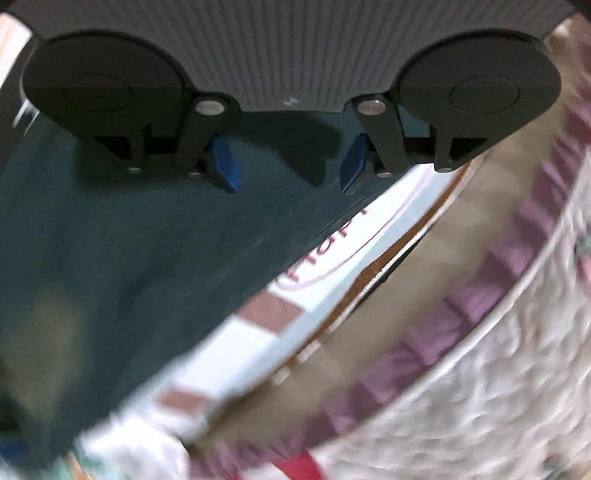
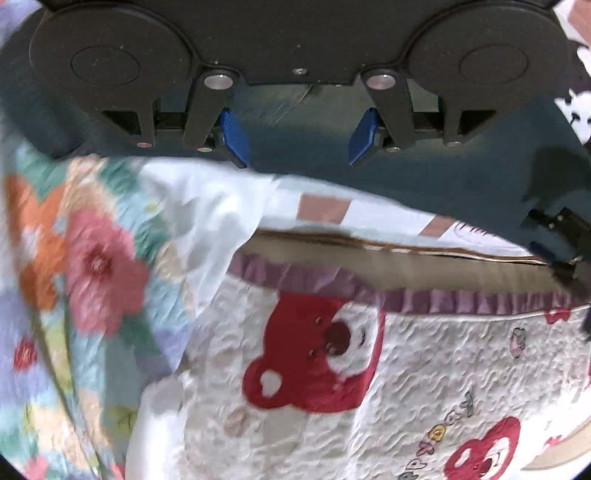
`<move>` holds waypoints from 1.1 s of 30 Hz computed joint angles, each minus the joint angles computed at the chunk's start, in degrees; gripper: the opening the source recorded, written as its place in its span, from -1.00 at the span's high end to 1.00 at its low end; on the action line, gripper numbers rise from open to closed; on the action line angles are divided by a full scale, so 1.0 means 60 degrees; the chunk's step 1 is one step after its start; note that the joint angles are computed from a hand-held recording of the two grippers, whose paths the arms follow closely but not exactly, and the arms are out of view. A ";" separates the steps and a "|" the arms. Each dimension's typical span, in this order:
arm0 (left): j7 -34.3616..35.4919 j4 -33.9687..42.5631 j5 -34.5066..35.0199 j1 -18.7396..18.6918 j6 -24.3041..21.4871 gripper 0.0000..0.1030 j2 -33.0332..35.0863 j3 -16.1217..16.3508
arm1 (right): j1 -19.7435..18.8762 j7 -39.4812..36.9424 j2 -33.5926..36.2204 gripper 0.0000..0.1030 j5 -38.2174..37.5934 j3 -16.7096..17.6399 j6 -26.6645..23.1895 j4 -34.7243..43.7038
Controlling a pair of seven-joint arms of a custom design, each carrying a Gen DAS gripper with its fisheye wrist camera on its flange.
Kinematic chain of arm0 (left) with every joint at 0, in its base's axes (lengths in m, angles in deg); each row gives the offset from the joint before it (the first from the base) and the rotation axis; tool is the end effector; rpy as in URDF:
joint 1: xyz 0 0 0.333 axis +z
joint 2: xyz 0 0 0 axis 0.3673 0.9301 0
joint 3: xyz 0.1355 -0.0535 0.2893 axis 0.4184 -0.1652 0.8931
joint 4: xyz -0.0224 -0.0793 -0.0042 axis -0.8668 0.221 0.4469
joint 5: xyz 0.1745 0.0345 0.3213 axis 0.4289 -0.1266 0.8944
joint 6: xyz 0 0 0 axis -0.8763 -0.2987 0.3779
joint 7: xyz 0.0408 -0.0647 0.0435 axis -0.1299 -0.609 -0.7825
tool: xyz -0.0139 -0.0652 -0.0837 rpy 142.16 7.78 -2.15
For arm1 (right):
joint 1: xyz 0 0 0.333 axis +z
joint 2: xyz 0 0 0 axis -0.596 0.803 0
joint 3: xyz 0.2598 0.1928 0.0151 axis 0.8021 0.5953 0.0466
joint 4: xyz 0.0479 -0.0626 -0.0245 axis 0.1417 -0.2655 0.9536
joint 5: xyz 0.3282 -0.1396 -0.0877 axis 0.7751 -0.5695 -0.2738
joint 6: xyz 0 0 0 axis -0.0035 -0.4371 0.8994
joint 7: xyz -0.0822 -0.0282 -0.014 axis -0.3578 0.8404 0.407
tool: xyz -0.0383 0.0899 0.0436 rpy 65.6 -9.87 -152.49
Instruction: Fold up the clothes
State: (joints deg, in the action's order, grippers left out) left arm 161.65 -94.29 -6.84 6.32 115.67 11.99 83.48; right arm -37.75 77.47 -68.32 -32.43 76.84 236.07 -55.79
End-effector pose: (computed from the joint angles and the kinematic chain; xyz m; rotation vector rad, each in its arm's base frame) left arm 0.6897 -0.2100 0.3162 -1.0459 2.3666 -0.3620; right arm 0.5670 0.0681 0.3610 -1.8001 1.3702 -0.7659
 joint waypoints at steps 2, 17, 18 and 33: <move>0.0773 0.0439 -0.0219 0.0389 -0.0598 -0.17 0.0200 -0.0405 | -0.0491 0.0274 0.0332 -0.24 -0.0540 0.0203 -0.0032 -0.0004; 0.0988 0.2184 -0.2745 0.1095 -0.2090 -0.11 0.1351 -0.1132 | -0.2421 0.2806 0.1352 -0.25 -0.2741 0.1393 -0.0194 0.0957; 0.0425 0.2274 -0.2807 0.0917 -0.2326 0.23 0.1329 -0.0935 | -0.2307 0.2768 0.1349 -0.25 -0.2642 0.1289 -0.0129 0.0933; -0.5451 0.1809 0.1790 -0.1467 0.0419 0.98 0.0886 0.2246 | 0.0331 0.1367 0.0731 -0.25 0.1857 -0.0968 0.0911 0.0012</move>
State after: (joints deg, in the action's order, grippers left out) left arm 128.94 -83.44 3.90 -2.48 118.19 17.31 96.96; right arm -35.76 85.67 -63.94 -21.29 71.04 241.54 -55.72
